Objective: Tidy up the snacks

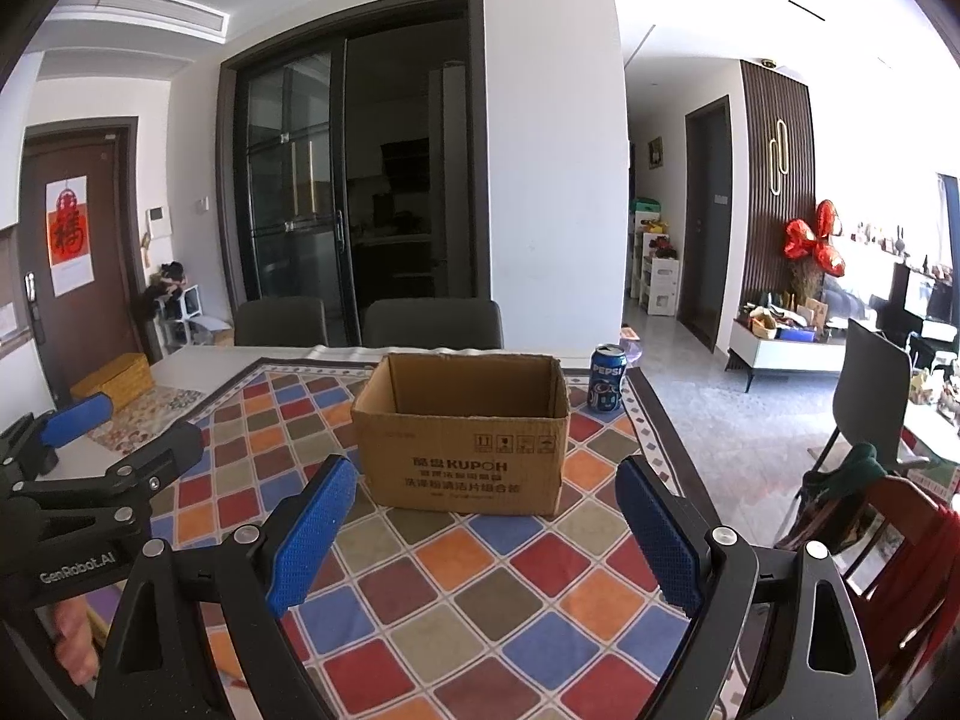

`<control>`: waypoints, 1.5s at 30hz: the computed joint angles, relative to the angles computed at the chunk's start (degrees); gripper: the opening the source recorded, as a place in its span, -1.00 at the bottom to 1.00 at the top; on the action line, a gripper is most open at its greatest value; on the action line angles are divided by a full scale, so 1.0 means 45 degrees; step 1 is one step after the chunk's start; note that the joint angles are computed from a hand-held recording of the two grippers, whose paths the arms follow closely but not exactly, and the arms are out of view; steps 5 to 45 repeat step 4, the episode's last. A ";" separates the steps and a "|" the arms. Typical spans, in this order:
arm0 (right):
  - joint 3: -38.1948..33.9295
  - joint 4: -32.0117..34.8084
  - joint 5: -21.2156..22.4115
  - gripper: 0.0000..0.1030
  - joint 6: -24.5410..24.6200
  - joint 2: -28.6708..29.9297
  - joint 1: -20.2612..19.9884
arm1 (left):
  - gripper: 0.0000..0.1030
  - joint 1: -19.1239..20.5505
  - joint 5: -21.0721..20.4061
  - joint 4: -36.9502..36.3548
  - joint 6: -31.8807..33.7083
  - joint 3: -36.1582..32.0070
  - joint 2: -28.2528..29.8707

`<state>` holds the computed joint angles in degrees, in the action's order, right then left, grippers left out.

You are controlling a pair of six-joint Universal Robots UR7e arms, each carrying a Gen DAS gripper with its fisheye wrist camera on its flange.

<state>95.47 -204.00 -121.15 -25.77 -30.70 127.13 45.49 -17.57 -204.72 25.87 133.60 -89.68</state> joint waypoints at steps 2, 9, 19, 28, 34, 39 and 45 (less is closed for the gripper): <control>-0.0005 -0.0006 0.0004 0.73 0.0001 0.0010 0.0004 | 1.00 -0.0001 0.0034 -0.0121 0.0097 -0.0021 0.0050; 0.0016 0.0062 0.0039 0.73 0.0021 -0.0013 -0.0006 | 1.00 0.0011 0.0004 -0.0182 0.0150 -0.0035 0.0059; 0.0016 0.0062 0.0039 0.73 0.0021 -0.0013 -0.0006 | 1.00 0.0011 0.0004 -0.0182 0.0150 -0.0035 0.0059; 0.0016 0.0062 0.0039 0.73 0.0021 -0.0013 -0.0006 | 1.00 0.0011 0.0004 -0.0182 0.0150 -0.0035 0.0059; 0.0016 0.0062 0.0039 0.73 0.0021 -0.0013 -0.0006 | 1.00 0.0011 0.0004 -0.0182 0.0150 -0.0035 0.0059; 0.0016 0.0062 0.0039 0.73 0.0021 -0.0013 -0.0006 | 1.00 0.0011 0.0004 -0.0182 0.0150 -0.0035 0.0059; 0.0016 0.0062 0.0039 0.73 0.0021 -0.0013 -0.0006 | 1.00 0.0011 0.0004 -0.0182 0.0150 -0.0035 0.0059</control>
